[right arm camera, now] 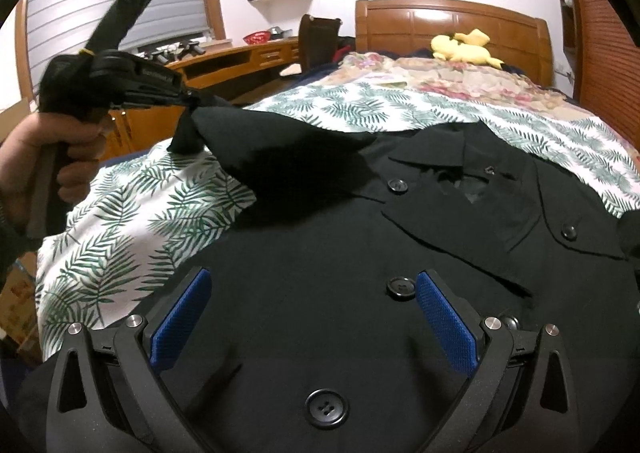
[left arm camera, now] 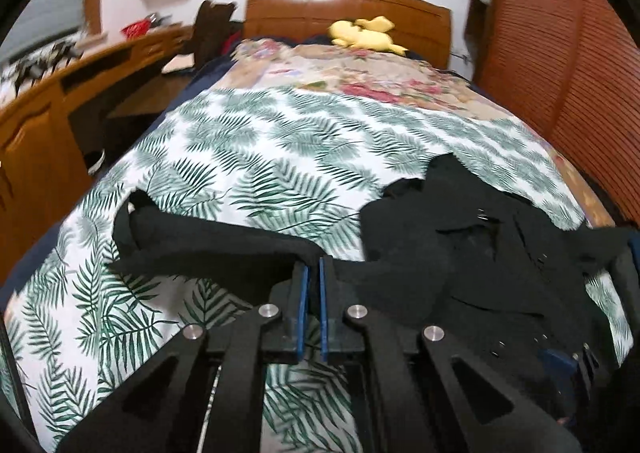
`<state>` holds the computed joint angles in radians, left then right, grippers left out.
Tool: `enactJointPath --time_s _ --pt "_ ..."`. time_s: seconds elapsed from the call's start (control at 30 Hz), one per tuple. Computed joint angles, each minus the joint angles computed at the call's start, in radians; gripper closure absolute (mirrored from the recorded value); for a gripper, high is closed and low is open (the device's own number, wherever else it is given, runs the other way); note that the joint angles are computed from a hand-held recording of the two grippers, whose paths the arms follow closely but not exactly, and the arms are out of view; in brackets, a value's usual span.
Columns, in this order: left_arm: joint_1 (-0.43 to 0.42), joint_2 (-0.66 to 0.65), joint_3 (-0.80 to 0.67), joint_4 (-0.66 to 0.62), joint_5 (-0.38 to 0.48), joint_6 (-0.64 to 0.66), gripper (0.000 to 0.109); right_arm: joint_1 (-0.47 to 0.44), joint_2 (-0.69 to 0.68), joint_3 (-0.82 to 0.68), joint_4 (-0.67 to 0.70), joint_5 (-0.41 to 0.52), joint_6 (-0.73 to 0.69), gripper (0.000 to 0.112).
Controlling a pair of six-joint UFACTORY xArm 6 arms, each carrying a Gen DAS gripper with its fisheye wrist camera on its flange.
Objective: Fold large clothes
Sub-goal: 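Fold the held sleeve with the left gripper across the coat body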
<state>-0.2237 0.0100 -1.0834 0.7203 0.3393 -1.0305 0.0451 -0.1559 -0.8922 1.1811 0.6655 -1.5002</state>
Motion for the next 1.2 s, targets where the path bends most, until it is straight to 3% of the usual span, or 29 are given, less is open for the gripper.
enactJointPath --time_s 0.17,0.37,0.53,0.7,0.93,1.13,1.2 --pt "-0.026 -0.047 0.005 -0.032 0.048 0.03 0.099 -0.032 0.001 -0.023 -0.02 0.067 0.034 0.009" --pt "-0.003 -0.081 0.044 0.045 0.055 -0.021 0.085 -0.029 -0.006 -0.018 -0.019 0.055 0.032 0.009" --pt "0.047 -0.091 0.074 0.104 0.035 -0.079 0.075 -0.012 -0.009 -0.004 -0.02 0.027 0.012 0.009" --pt "0.135 -0.076 0.129 0.021 -0.072 -0.051 0.07 -0.004 0.003 -0.006 -0.032 0.014 0.011 0.009" --pt "0.208 -0.037 0.17 0.086 -0.068 -0.142 0.063 0.006 0.008 -0.002 -0.041 -0.001 0.012 0.009" --pt "0.251 0.005 0.208 0.018 -0.093 -0.123 0.061 0.008 0.015 -0.005 -0.049 0.0 0.017 0.009" --pt "0.263 0.03 0.219 -0.111 -0.13 -0.046 0.061 0.006 0.016 -0.005 -0.047 0.002 0.015 0.009"
